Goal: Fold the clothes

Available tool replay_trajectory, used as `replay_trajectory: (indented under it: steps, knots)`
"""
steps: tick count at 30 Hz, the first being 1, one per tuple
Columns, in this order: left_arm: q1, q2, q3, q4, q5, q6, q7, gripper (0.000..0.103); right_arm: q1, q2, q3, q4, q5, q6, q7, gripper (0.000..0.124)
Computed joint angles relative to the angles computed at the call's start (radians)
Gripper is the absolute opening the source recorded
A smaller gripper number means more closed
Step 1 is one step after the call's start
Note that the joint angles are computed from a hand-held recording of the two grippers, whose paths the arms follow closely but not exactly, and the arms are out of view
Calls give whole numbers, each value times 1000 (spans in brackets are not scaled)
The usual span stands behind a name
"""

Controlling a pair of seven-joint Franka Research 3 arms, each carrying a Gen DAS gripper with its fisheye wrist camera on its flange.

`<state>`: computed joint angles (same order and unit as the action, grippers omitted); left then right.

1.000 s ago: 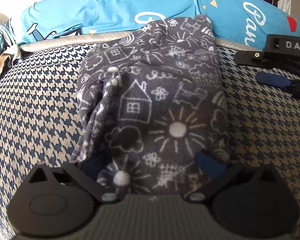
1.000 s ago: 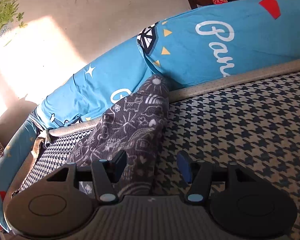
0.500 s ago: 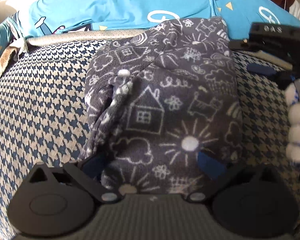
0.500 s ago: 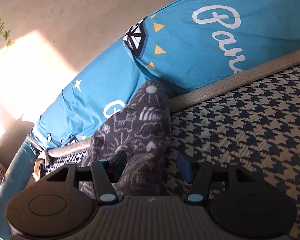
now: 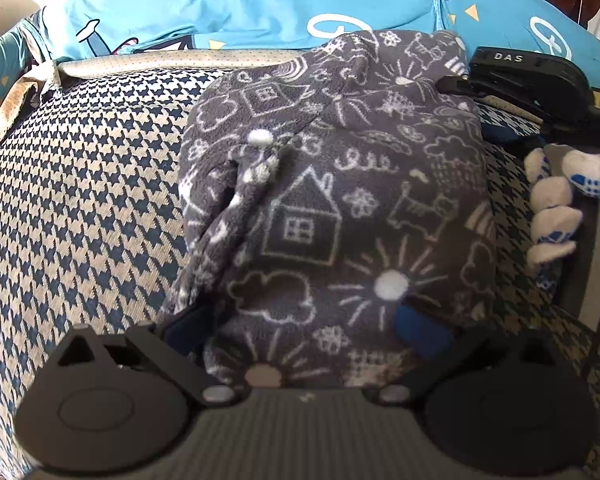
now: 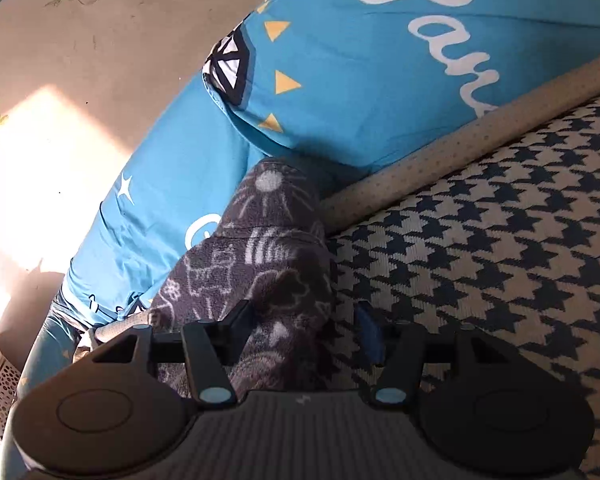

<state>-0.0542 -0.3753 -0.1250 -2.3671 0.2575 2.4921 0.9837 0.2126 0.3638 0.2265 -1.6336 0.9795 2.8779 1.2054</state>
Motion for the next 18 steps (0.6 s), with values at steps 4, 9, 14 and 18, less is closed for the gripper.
replay_trajectory:
  steps: [4, 9, 14, 18]
  knots:
    - [0, -2, -1, -5, 3, 4, 4, 103, -24, 42, 41, 49, 77, 5, -70, 56]
    - [-2, -6, -6, -9, 8, 1, 3, 103, -30, 84, 67, 98, 162, -5, -177, 49]
    - [1, -2, -16, -3, 30, -9, -8, 103, -34, 94, 78, 108, 212, -15, -213, 22]
    - [-5, 1, -17, 4, 38, -18, 0, 103, -36, 67, 83, 91, 287, 19, -254, 17]
